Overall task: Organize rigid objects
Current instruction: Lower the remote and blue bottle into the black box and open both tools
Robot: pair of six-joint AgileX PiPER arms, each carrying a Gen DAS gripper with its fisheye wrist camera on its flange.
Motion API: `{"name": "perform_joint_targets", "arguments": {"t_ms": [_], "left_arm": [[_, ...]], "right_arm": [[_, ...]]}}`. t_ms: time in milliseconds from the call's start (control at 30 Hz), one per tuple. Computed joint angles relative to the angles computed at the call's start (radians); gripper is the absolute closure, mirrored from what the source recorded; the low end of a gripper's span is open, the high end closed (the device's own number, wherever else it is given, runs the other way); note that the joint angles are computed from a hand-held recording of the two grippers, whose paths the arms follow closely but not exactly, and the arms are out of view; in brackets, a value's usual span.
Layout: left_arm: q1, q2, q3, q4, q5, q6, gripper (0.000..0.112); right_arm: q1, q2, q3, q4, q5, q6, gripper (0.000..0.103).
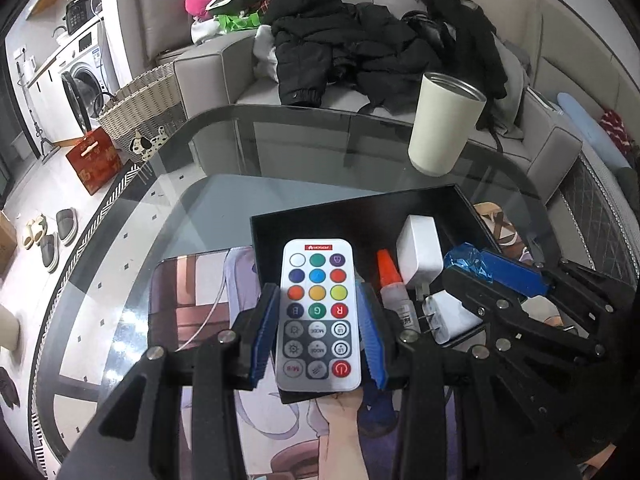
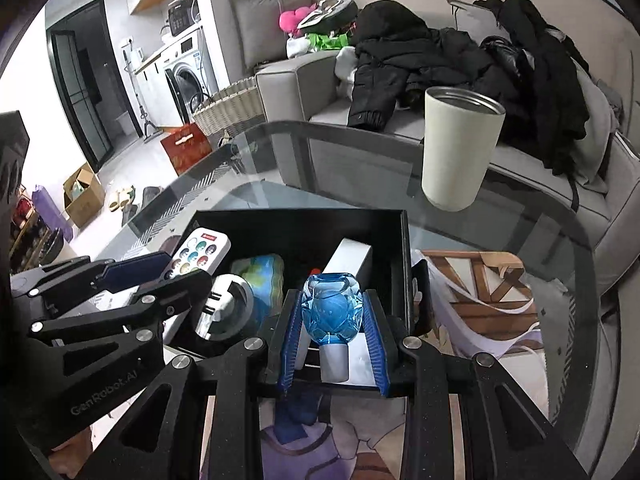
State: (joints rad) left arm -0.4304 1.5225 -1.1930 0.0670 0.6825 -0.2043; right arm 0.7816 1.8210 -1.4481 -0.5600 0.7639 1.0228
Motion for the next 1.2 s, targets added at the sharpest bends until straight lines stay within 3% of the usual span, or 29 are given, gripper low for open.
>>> {"name": "perform_joint_targets", "arguments": {"t_ms": [700, 1100, 1200], "left_arm": [[0.021, 0.011, 0.011, -0.076, -0.002, 0.073, 0.074], [0.035, -0.008, 0.028, -0.127, -0.018, 0.103, 0.064], [0.029, -0.036, 0.052, -0.101, -0.055, 0.077, 0.061]], "right_arm": [[-0.013, 0.027, -0.018, 0.063, 0.005, -0.051, 0.073], [-0.005, 0.019, -0.014, 0.042, 0.006, -0.035, 0.072], [0.003, 0.006, 0.001, 0.019, 0.005, -0.006, 0.069]]}}
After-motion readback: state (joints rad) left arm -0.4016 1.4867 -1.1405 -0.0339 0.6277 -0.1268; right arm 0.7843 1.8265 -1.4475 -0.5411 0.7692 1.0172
